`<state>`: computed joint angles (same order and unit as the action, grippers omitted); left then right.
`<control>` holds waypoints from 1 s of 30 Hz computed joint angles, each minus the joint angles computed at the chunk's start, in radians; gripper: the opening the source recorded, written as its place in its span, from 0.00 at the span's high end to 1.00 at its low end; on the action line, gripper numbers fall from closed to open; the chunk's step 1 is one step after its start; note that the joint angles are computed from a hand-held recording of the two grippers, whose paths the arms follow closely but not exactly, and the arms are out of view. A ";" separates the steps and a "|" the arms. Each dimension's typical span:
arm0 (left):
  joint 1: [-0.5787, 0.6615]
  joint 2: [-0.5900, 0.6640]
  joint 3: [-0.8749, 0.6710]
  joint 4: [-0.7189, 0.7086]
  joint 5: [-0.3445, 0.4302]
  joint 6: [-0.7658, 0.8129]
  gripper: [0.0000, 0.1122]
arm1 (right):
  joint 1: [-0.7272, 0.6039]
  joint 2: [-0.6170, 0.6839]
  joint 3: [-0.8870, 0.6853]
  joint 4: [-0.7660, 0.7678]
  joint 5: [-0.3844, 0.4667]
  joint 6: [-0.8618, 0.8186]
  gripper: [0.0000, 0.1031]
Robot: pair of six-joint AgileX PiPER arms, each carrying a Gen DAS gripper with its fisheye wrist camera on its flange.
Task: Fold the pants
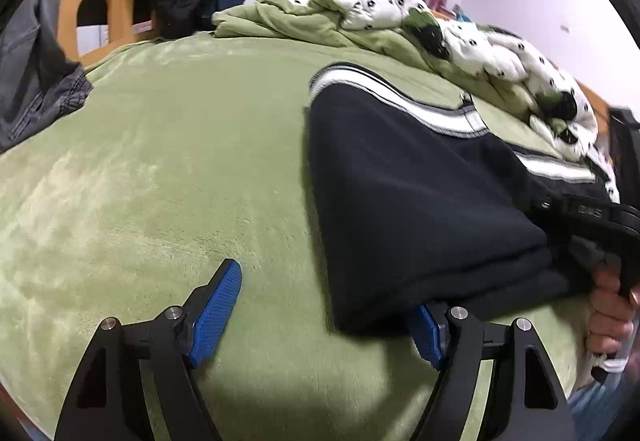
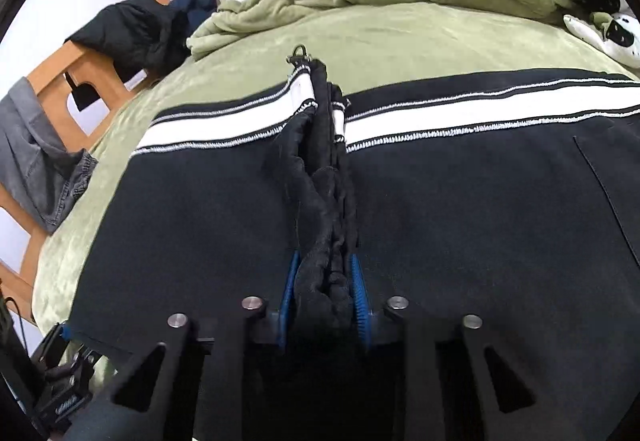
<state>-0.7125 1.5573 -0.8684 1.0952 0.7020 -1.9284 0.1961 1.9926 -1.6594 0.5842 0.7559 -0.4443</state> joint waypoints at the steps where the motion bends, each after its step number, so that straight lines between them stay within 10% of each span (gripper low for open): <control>1: 0.001 -0.010 0.009 0.003 -0.001 -0.007 0.33 | -0.025 -0.023 0.027 0.063 -0.008 -0.042 0.81; 7: -0.040 0.017 -0.009 0.019 0.027 0.004 0.31 | -0.128 -0.148 0.158 0.086 -0.133 -0.088 0.82; 11: -0.051 0.041 -0.042 -0.006 0.045 0.038 0.31 | -0.179 -0.030 0.054 0.037 0.013 0.002 0.82; 18: -0.007 -0.100 0.052 -0.066 -0.099 0.152 0.32 | -0.122 -0.138 0.163 -0.133 -0.105 -0.003 0.70; 25: 0.000 -0.173 0.046 0.034 -0.103 0.054 0.32 | -0.141 -0.291 0.307 0.036 -0.272 -0.204 0.70; 30: 0.070 -0.020 -0.103 -0.075 -0.149 0.189 0.32 | -0.077 -0.237 0.295 -0.256 -0.259 -0.016 0.74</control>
<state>-0.6427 1.5375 -0.9714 1.0204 0.5529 -1.7396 0.1189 1.7560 -1.3648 0.3286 0.4974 -0.4598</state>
